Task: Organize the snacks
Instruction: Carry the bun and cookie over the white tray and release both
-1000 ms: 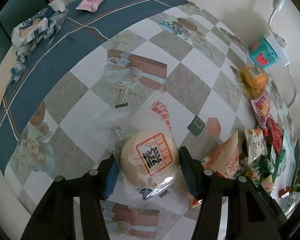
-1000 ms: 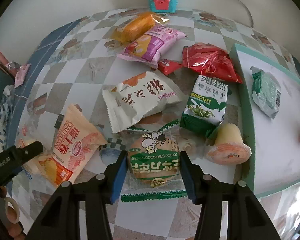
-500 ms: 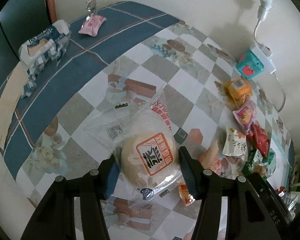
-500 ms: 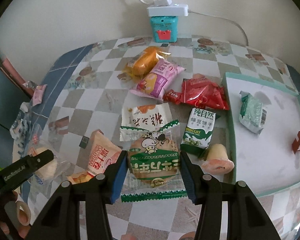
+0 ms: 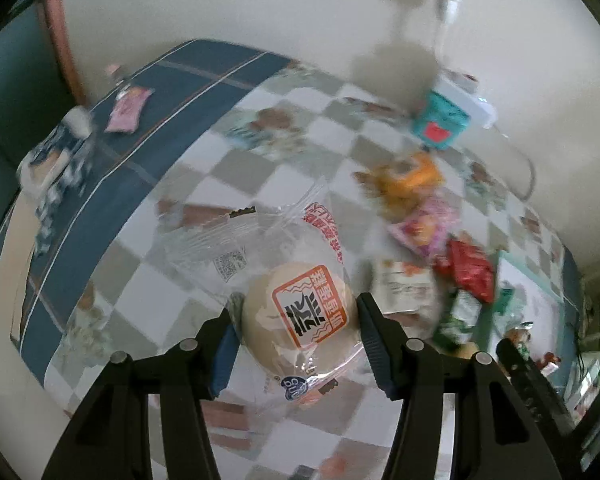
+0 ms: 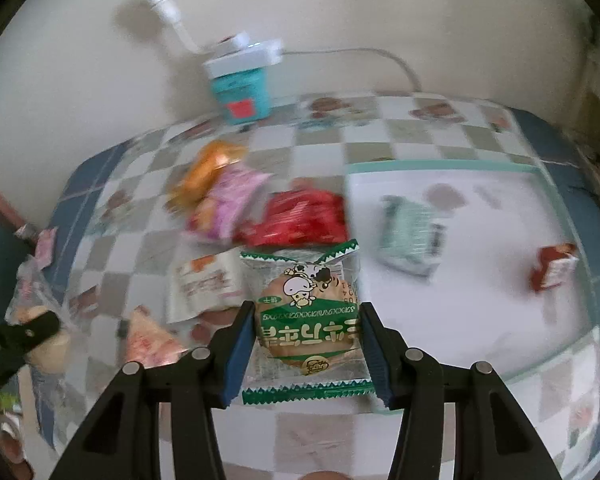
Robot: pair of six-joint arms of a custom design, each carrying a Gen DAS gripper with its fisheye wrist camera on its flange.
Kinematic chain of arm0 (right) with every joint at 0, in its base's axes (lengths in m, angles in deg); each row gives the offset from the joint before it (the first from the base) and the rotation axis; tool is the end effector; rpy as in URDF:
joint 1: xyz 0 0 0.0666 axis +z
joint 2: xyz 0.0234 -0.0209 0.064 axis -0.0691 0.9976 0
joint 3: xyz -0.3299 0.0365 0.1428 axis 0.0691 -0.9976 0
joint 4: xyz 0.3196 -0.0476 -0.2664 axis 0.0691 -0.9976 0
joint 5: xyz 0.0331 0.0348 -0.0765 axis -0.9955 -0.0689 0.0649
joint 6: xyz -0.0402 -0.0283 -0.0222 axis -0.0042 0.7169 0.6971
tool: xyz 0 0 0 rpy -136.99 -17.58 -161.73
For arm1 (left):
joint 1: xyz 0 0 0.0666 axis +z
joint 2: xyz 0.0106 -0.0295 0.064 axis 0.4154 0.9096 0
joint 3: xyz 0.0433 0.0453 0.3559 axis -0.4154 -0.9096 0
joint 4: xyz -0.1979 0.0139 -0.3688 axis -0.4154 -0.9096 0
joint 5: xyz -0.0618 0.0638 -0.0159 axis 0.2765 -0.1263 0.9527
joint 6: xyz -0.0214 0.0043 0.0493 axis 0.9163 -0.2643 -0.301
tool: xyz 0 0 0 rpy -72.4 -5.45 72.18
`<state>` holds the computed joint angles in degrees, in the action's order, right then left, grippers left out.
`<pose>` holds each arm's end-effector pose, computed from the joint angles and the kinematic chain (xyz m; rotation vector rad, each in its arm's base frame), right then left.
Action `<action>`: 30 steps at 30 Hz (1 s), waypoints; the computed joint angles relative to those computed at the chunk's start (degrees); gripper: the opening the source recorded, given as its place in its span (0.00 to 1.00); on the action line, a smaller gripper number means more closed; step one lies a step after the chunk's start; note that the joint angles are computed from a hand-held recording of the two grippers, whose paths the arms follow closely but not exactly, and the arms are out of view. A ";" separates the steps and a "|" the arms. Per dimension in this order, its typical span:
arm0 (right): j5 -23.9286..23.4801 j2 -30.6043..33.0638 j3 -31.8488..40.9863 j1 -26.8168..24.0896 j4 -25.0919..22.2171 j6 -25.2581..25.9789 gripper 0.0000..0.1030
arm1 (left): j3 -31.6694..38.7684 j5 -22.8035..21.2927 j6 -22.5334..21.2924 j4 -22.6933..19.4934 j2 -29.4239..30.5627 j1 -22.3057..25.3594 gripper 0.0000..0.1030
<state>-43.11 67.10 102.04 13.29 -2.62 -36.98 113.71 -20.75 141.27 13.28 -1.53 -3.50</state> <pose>0.4684 0.1434 0.3530 0.0155 2.6483 0.1434 0.4308 -0.2211 0.3745 -0.6754 2.6383 -0.1021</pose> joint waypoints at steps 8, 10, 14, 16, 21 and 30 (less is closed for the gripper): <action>0.80 -1.89 -2.59 -6.07 -0.06 -2.09 0.52 | 12.12 1.29 -4.13 -1.38 9.02 -4.44 0.56; 0.58 -1.93 -3.43 -7.78 -0.49 -1.97 0.52 | 15.61 1.78 -5.55 -1.88 11.84 -5.77 0.56; 0.86 -1.89 -3.95 -11.46 -1.00 -0.77 0.52 | 21.75 2.34 -7.53 -3.24 16.75 -8.05 0.56; 1.18 -1.83 -3.77 -13.79 -1.25 0.52 0.52 | 24.60 2.67 -8.47 -3.48 19.07 -9.09 0.56; 1.97 -0.92 -2.19 -18.65 -2.00 4.29 0.52 | 31.41 3.49 -10.56 -4.33 24.49 -11.30 0.56; -0.24 3.30 0.37 -24.29 -3.89 10.63 0.52 | 38.38 5.78 -13.22 -4.36 31.13 -13.38 0.56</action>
